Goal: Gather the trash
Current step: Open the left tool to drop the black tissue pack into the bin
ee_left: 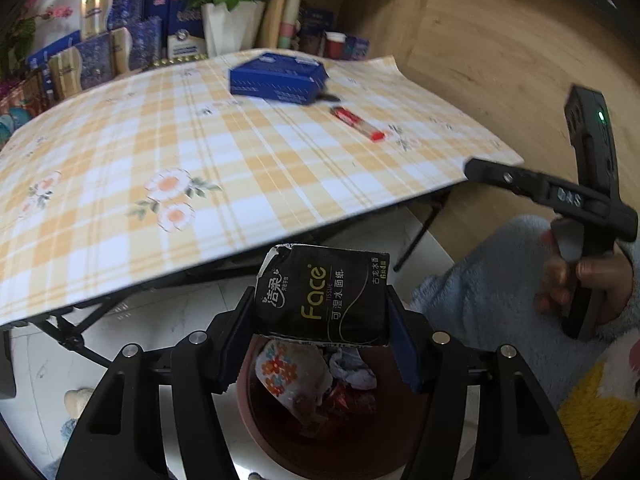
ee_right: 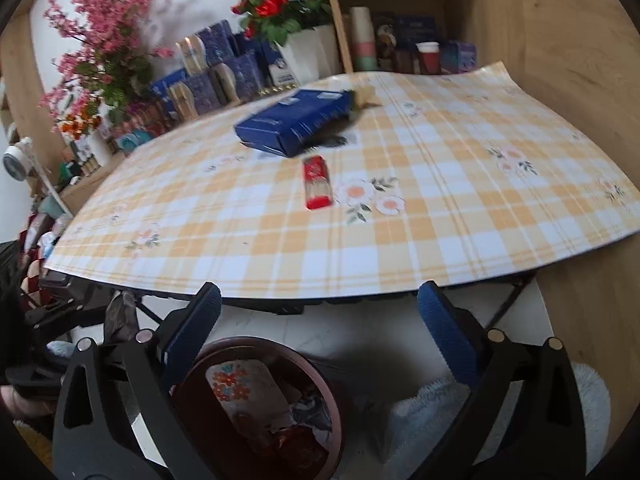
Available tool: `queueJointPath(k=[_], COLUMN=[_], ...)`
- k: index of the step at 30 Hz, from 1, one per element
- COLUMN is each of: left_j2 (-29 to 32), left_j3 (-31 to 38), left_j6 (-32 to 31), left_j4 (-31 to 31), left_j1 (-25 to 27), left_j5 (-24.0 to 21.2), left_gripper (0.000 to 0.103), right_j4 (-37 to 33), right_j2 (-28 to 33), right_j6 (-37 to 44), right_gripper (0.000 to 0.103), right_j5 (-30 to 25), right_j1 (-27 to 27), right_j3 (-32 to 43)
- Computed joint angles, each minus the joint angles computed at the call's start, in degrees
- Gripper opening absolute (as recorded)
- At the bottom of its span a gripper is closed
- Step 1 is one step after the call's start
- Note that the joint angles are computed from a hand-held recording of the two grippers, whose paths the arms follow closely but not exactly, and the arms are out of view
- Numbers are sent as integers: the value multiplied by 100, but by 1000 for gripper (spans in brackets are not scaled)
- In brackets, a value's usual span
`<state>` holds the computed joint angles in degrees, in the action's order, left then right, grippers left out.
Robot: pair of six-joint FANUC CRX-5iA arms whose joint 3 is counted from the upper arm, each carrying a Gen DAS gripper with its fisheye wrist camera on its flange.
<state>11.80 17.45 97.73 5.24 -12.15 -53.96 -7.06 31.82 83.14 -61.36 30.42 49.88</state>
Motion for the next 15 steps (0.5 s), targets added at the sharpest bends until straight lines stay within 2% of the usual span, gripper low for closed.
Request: queueJointPath(k=[9, 12, 15], left_j2=[140, 159, 92], left_j3=[132, 179, 153], left_j6=[-422, -370, -190], left_j4=[70, -3, -166], left_j1=[-114, -139, -160], left_j5=[-227, -273, -174], left_gripper=[64, 88, 90], right_j4=[217, 121, 90], right_j2=[-109, -178, -215], right_j6=[-470, -399, -294], right_gripper=[97, 97, 97], right_j5=[192, 268, 305], right_j1=[23, 1, 13], right_j3=[-278, -346, -384])
